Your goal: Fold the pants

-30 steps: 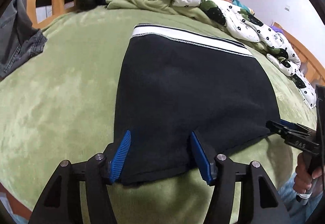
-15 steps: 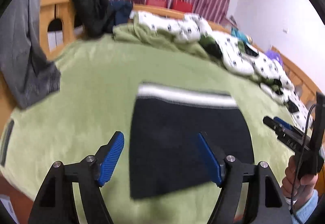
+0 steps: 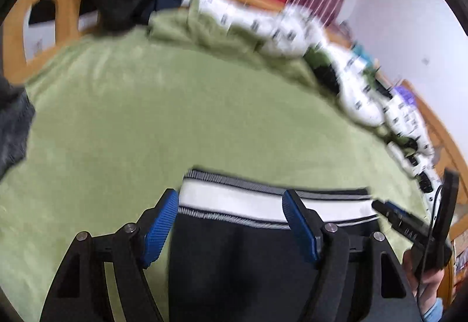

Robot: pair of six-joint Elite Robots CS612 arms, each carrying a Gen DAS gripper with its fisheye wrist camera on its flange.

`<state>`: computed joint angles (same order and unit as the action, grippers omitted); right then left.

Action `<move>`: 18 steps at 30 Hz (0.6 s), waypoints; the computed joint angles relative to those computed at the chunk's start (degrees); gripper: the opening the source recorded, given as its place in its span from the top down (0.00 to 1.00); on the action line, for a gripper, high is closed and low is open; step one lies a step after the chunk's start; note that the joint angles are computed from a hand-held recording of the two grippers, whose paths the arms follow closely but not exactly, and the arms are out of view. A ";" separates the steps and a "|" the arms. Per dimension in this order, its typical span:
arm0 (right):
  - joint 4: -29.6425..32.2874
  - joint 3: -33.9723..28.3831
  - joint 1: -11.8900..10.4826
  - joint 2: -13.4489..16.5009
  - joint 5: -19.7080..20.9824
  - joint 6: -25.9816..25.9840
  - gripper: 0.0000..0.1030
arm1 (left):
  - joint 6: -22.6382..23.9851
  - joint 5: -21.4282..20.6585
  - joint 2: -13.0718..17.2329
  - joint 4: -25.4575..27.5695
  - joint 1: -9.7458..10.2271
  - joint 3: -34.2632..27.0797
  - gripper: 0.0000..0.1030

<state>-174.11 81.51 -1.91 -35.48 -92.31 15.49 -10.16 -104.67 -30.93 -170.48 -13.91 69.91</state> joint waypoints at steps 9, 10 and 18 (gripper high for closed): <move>1.57 -2.98 -1.70 2.64 8.24 4.93 0.45 | -2.77 0.11 4.23 13.51 0.64 -7.08 0.32; 0.38 -2.54 -1.34 2.43 6.72 4.17 0.50 | -3.32 -2.78 5.04 14.00 1.12 -8.02 0.44; -2.46 -0.07 -2.04 1.20 7.10 1.35 0.85 | -1.91 -1.64 4.19 6.42 0.79 -5.46 0.65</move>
